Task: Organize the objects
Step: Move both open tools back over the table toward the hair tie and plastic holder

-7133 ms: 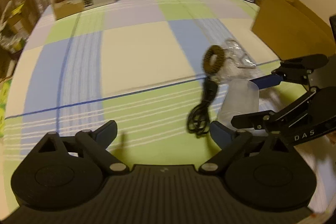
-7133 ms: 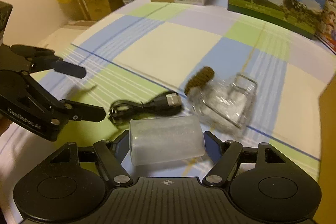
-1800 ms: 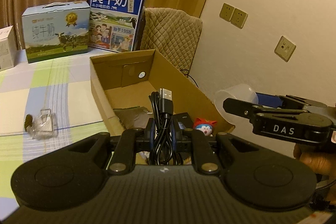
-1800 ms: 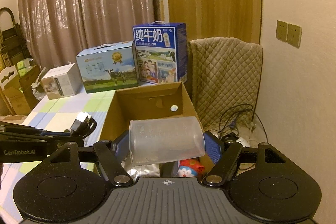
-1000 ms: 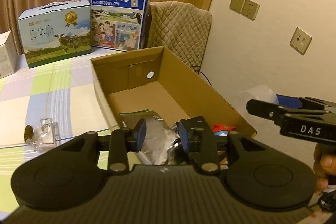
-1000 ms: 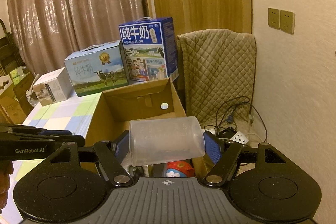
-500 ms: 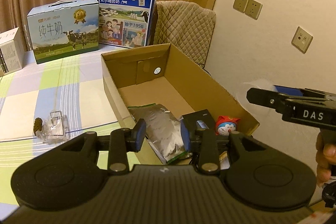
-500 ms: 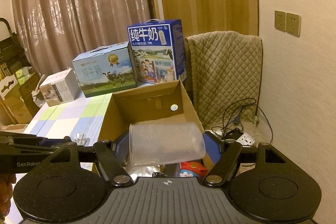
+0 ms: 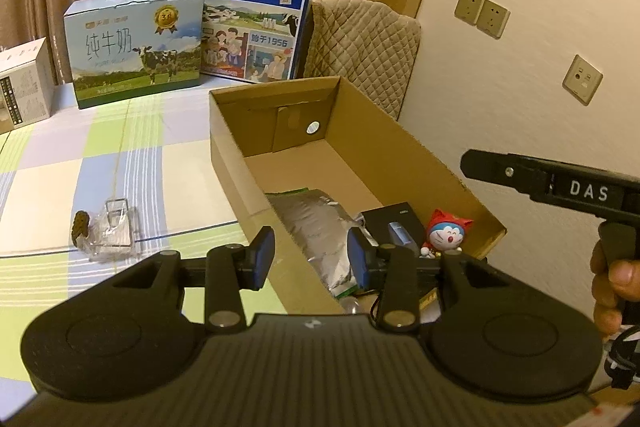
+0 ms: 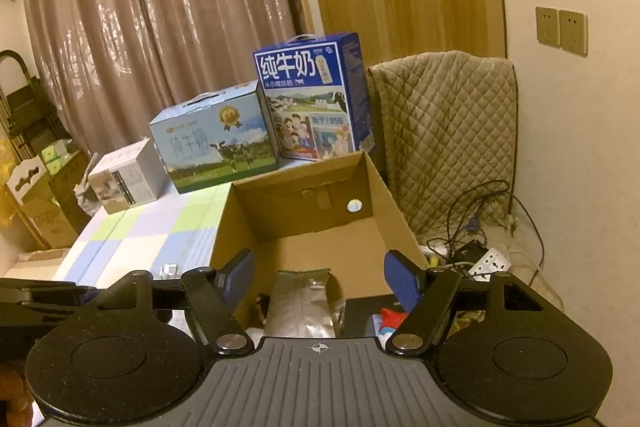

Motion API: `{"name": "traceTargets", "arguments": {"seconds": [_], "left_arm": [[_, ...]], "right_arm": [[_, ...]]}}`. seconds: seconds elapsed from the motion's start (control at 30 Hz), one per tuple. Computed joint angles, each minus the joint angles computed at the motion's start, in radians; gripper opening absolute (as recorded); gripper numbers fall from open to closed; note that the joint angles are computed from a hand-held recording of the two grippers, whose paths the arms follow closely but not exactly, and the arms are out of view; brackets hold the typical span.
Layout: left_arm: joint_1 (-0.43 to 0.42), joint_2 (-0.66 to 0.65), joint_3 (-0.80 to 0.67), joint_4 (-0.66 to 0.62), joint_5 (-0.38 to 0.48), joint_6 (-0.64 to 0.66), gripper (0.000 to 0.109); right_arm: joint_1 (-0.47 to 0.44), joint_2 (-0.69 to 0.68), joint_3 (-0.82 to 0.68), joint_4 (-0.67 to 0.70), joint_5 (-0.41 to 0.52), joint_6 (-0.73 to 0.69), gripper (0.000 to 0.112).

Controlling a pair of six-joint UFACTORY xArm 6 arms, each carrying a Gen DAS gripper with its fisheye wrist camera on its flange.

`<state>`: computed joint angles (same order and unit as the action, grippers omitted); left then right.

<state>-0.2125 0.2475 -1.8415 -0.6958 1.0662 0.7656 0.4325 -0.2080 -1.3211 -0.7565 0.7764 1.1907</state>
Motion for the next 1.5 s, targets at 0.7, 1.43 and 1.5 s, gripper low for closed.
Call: {"name": "traceTargets", "arguments": {"seconds": [0.7, 1.43, 1.5], "left_arm": [[0.209, -0.123, 0.112, -0.071, 0.061, 0.071, 0.079], [0.439, -0.058, 0.063, -0.08, 0.023, 0.106, 0.102], [0.447, -0.047, 0.052, -0.08, 0.026, 0.107, 0.102]], "right_arm": [[0.233, 0.065, -0.143, -0.078, 0.137, 0.106, 0.07], [0.334, 0.324, -0.372, 0.025, 0.109, 0.032, 0.081], [0.337, 0.338, -0.382, 0.027, 0.106, 0.032, 0.081]]}}
